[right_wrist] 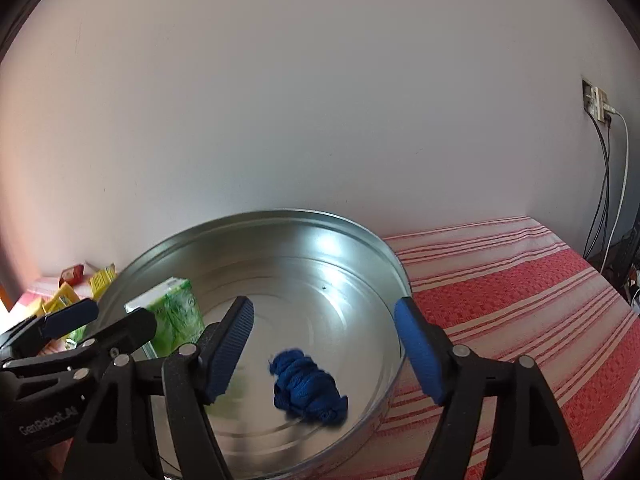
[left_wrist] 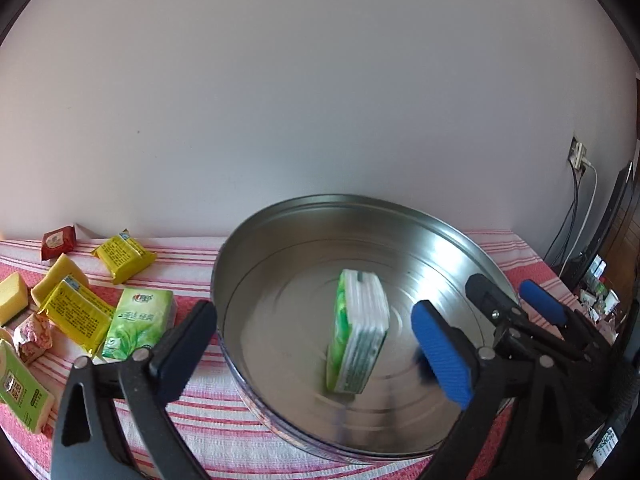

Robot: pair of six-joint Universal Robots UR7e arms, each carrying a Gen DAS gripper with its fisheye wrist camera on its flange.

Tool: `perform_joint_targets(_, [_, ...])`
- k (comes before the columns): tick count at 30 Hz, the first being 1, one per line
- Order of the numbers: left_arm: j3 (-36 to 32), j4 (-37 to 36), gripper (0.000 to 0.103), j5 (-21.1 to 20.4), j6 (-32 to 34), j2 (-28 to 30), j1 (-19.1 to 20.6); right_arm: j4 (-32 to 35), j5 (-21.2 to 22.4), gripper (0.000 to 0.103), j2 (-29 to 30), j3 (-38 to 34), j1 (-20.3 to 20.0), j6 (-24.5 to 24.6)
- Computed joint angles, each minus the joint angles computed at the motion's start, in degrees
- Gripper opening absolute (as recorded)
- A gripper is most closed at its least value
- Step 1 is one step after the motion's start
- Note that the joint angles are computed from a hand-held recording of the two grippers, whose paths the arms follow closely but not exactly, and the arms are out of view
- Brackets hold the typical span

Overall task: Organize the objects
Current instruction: 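Carry both items over the tin and release them inside, then grasp a yellow sponge with the right tool while the left tool reaches a green tissue pack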

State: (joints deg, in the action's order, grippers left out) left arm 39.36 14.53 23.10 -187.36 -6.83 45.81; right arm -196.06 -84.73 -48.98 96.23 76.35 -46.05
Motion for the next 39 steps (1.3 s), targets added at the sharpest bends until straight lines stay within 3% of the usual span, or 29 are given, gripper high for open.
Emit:
perform_joint_targets(6, [2.3,-5.3,0.100,-5.0,7.6,-0.4,-1.7,-1.8,0.0,0.084,0.0,0.6,0.4,0.4])
perform_joint_targets(11, [3.7,-5.2,0.102,-7.7,7.1,-0.7,-2.1,-1.8,1.5,0.084,0.1,0.3,-0.1,2.2])
perform_joint_targets(14, [8.8,-9.8,0.102,-9.3,9.8,-3.2,-2.3,-2.3,2.8,0.084,-0.2,0.9,-0.4,3.0])
perform_joint_targets(18, [13.6,-11.0,0.102,-10.9,7.2,-5.6,-2.6,-3.4,4.3,0.084,-0.8,2.2,-0.8,4.4])
perform_joint_targets(23, [19.0,-15.3,0.102,-13.2,8.8,-8.0,-2.6,-4.9,5.4,0.084,-1.4,4.0,-1.2,6.2])
perform_joint_targets(29, [24.4,-16.7,0.102,-14.4,7.0,-10.6,-2.5,-8.8,5.9,0.084,-1.1,5.4,-1.0,4.3])
perform_joint_targets(32, [25.2,-13.3,0.102,-15.2,4.1,-10.7,-2.7,-10.8,6.0,0.084,-1.7,7.2,-1.0,4.8])
perform_joint_targets(39, [29.6,-6.6,0.102,-16.1,-5.5,-12.8,-3.2,-6.3,6.8,0.084,-3.4,10.1,-0.8,5.4])
